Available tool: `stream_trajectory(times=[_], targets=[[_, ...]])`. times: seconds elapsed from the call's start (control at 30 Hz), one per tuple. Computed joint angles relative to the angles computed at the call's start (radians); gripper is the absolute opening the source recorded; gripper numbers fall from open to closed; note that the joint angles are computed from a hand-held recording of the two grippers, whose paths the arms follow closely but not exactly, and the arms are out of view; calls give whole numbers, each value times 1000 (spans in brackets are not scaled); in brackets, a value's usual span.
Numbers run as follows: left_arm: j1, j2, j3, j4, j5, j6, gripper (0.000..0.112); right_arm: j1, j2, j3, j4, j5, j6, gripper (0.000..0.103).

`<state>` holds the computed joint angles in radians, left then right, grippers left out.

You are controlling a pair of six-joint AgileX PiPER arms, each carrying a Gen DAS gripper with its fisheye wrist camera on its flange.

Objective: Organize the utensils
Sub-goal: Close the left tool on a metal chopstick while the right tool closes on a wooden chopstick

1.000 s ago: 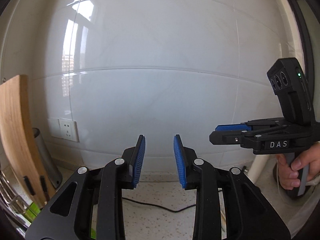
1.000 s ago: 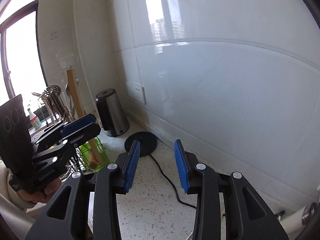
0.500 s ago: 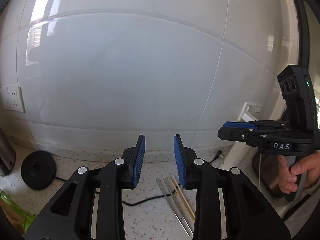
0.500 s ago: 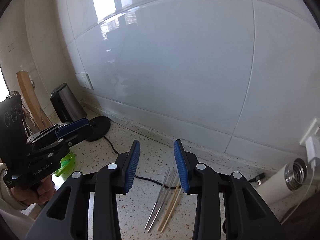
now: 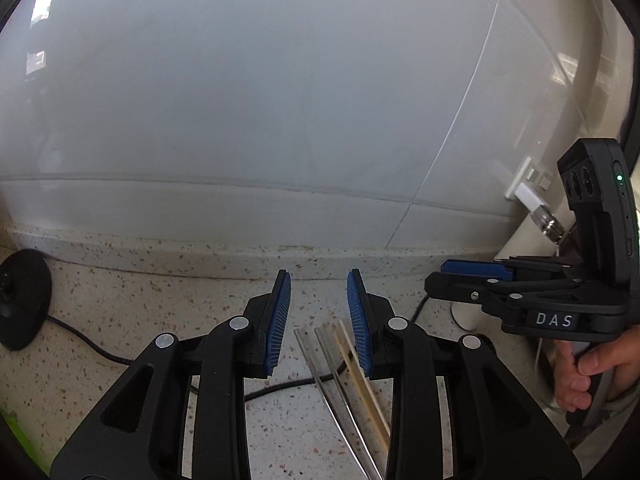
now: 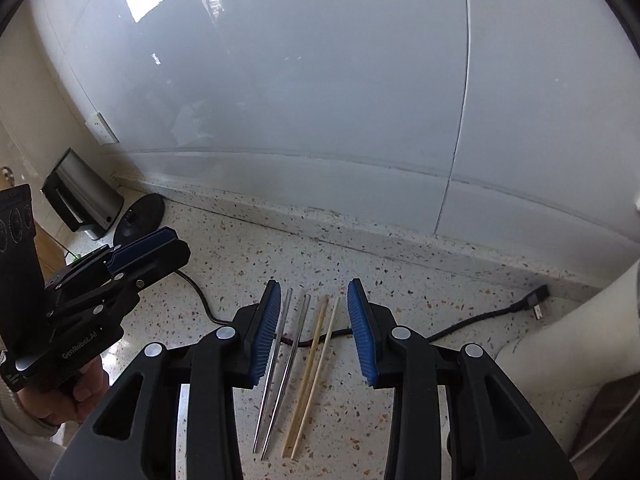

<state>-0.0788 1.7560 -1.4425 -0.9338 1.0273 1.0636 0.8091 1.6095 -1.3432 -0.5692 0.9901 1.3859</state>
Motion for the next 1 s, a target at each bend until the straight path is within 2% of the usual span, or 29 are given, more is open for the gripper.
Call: stream_trajectory(times=[0.23, 0.37, 0.57, 0.8, 1.0], targets=[[-74, 111, -36, 113, -26, -93, 29, -114, 73, 51, 116, -139, -82, 32], [-105, 158, -51, 161, -28, -146, 29, -146, 123, 59, 168, -183, -120, 32], [-154, 215, -86, 291, -42, -301, 29, -177, 181, 68, 219, -232, -138, 31], [-170, 241, -109, 336, -39, -342, 29, -204, 214, 80, 241, -269, -156, 31], [-205, 260, -112, 356, -79, -366, 29, -216, 240, 74, 264, -294, -171, 29]])
